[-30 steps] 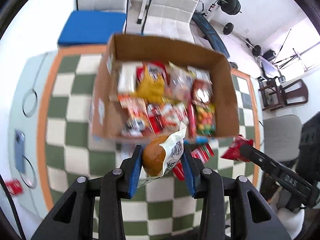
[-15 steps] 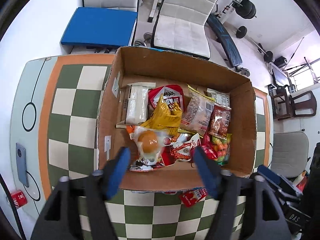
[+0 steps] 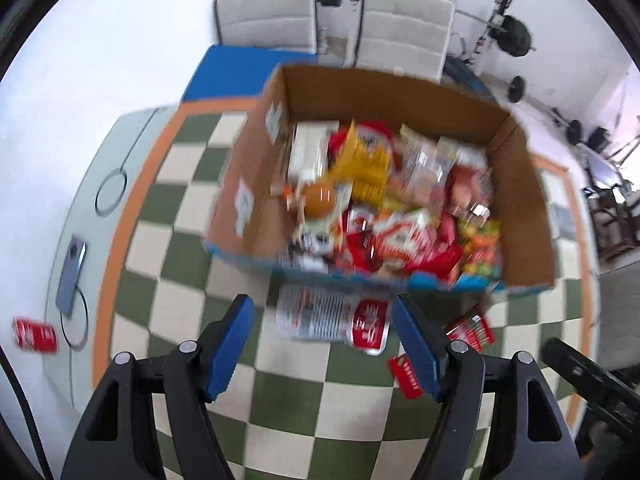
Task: Organize snacks
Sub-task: 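Move both tools back toward the remaining packets beside the box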
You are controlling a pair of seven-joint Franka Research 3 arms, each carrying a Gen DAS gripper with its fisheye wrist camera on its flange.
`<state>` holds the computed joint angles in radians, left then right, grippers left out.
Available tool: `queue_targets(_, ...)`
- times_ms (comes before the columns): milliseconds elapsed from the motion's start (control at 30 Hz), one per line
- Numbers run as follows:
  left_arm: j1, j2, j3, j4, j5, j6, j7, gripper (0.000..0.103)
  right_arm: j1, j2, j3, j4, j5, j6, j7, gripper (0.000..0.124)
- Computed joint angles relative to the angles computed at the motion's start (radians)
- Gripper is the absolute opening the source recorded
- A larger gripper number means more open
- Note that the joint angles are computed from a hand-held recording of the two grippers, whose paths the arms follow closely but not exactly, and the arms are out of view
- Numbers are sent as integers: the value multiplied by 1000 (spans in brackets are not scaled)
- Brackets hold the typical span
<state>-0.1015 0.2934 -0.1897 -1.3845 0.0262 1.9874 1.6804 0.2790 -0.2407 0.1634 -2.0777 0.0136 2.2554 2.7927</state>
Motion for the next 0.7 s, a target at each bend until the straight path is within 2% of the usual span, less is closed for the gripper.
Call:
queue_targets(133, -27, -33, 6, -176, 43, 132, -132, 70, 1, -57, 8, -88, 18, -56, 44, 83)
queue_targets(233, -47, -24, -1, -237, 79, 172, -172, 70, -2, -78, 17, -118, 11, -103, 57, 83)
queue_targets(400, -85, 14, 9, -263, 202, 200, -236, 70, -1, -79, 32, -103, -38, -194, 47, 83)
queue_targets(433, -91, 22, 15, -265, 236, 196, -243, 73, 0, -77, 32, -98, -43, -207, 43, 83)
queue_targets(500, -75, 8, 14, -291, 234, 227, -235, 73, 3, -76, 31, -97, -46, -218, 36, 83)
queue_targets(567, -61, -8, 22, -305, 246, 223, -231, 73, 5, -74, 30, -99, -47, -223, 31, 83)
queue_targets(700, -25, -25, 44, -312, 254, 169, -236, 73, 9, -54, 28, -93, -43, -198, 28, 83)
